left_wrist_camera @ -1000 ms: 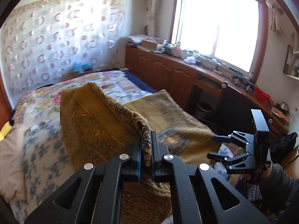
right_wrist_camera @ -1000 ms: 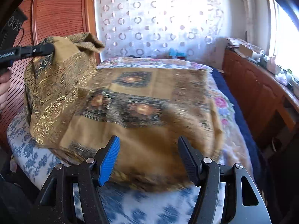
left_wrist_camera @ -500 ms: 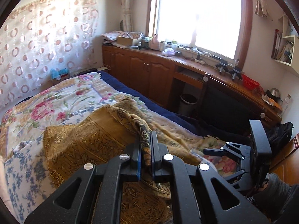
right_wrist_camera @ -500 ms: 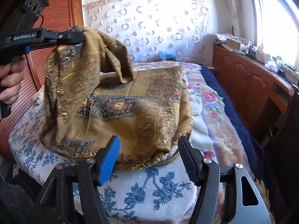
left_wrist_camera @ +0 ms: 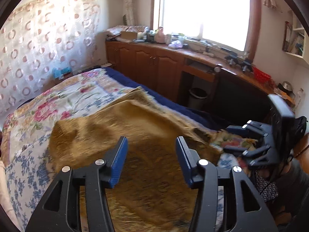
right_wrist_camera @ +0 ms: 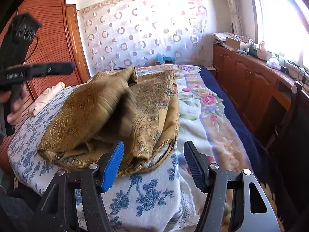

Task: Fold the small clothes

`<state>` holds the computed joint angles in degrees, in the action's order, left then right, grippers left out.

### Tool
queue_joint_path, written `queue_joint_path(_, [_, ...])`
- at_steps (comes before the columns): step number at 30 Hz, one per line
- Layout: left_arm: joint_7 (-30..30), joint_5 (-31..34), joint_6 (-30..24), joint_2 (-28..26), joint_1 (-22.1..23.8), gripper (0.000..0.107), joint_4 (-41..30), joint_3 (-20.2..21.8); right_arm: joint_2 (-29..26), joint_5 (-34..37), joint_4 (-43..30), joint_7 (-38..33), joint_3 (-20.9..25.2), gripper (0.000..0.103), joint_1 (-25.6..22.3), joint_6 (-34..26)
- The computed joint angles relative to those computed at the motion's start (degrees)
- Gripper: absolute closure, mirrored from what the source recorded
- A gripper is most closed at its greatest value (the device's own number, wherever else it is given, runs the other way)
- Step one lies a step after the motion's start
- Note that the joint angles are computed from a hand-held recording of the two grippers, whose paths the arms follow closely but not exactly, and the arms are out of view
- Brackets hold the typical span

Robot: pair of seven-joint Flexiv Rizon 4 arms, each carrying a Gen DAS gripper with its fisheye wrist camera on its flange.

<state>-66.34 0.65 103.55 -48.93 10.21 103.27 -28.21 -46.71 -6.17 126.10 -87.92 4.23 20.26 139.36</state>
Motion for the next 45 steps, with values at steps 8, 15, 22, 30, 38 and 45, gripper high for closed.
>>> queue_joint_path(8, [-1.3,-1.8,0.3,-2.1,0.9,0.029,-0.6,4.9,2.1,-1.6,-4.8,-0.7,-0.9,0.036,0.6,-6.2])
queue_joint_path(15, [-1.5,-3.1,0.4,-4.1,-0.2,0.029,-2.6,9.1,1.5,-8.1,-15.0,1.6,0.1,0.036,-0.8,-16.9])
queue_joint_path(22, [-0.4,-2.1,-0.5,-7.8,4.4,0.029,-4.1,5.5,-4.7,-19.0,-31.7,6.4,6.1,0.036,-5.9,-33.2])
queue_joint_path(30, [2.0,-3.0,-2.7,-9.7,5.6,0.029,-5.2,3.9,-15.6,-21.3,-53.1,-0.6,21.8,0.039,-11.0,-59.0])
queue_joint_path(38, [2.8,-1.8,-0.8,-10.3,8.2,0.029,-3.6,1.2,-19.6,-16.9,-62.9,-8.8,24.6,0.04,-8.2,-72.5])
queue_joint_path(45, [2.9,-0.1,0.1,-11.1,11.0,0.029,-2.7,-1.1,-19.6,-13.1,-66.0,-11.2,20.9,0.048,-5.2,-74.8])
